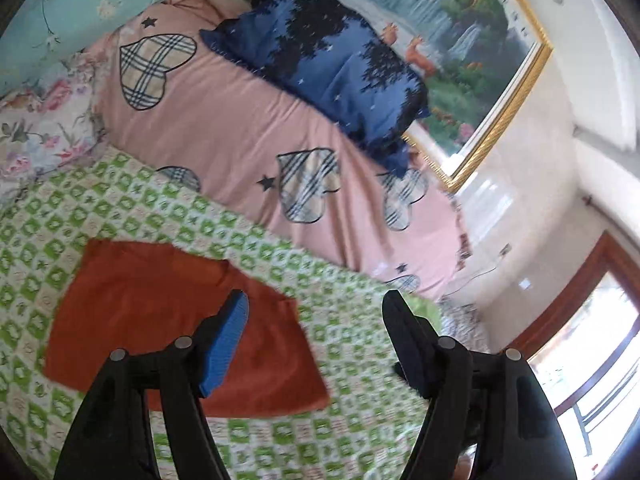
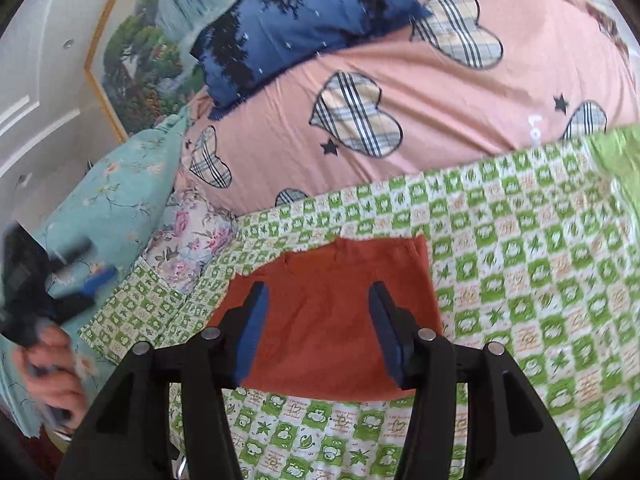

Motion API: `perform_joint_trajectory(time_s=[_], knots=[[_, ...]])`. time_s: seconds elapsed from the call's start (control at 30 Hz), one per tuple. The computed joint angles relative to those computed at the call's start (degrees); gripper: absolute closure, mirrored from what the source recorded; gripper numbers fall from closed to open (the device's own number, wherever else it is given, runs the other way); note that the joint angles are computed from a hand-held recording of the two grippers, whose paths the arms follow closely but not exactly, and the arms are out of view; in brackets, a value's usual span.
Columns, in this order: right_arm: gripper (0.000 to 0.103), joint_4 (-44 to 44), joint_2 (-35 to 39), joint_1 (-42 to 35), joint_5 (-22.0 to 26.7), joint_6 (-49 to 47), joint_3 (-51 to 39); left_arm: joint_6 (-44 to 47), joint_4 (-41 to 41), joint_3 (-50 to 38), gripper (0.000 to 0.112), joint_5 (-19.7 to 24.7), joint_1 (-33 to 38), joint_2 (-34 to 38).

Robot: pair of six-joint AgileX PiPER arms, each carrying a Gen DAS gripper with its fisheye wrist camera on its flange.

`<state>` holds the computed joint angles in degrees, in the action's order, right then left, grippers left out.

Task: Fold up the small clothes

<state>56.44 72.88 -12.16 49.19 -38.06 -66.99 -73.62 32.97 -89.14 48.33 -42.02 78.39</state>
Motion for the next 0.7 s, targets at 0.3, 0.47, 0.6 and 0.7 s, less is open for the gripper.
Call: perform_joint_trajectory(time_s=[0.3,0.47,0.6,0.7], knots=[[0.030,-14.69,0.51,-6.93,6.81,5.44,-18.81,-3.69,-7.55,36.26,0.041,-7.07,9.62,-7.40],[0.030,-9.70,2.39,-4.15,6.29,2.88,-9.28,-1.95,-16.31,51.60,0.042,-19.99,19.95,-7.22],[0.030,-2.24,4.01,2.88,-0.95,-2.65,4.97,-1.53,-17.41,56.35,0.042,-27.72,23.73,-4.47],[0.030,5.13,7.38,7.24,-4.42,-7.00,11.91,-12.13,-6.02,56.94,0.039,-28.87,22.99,-2.98]])
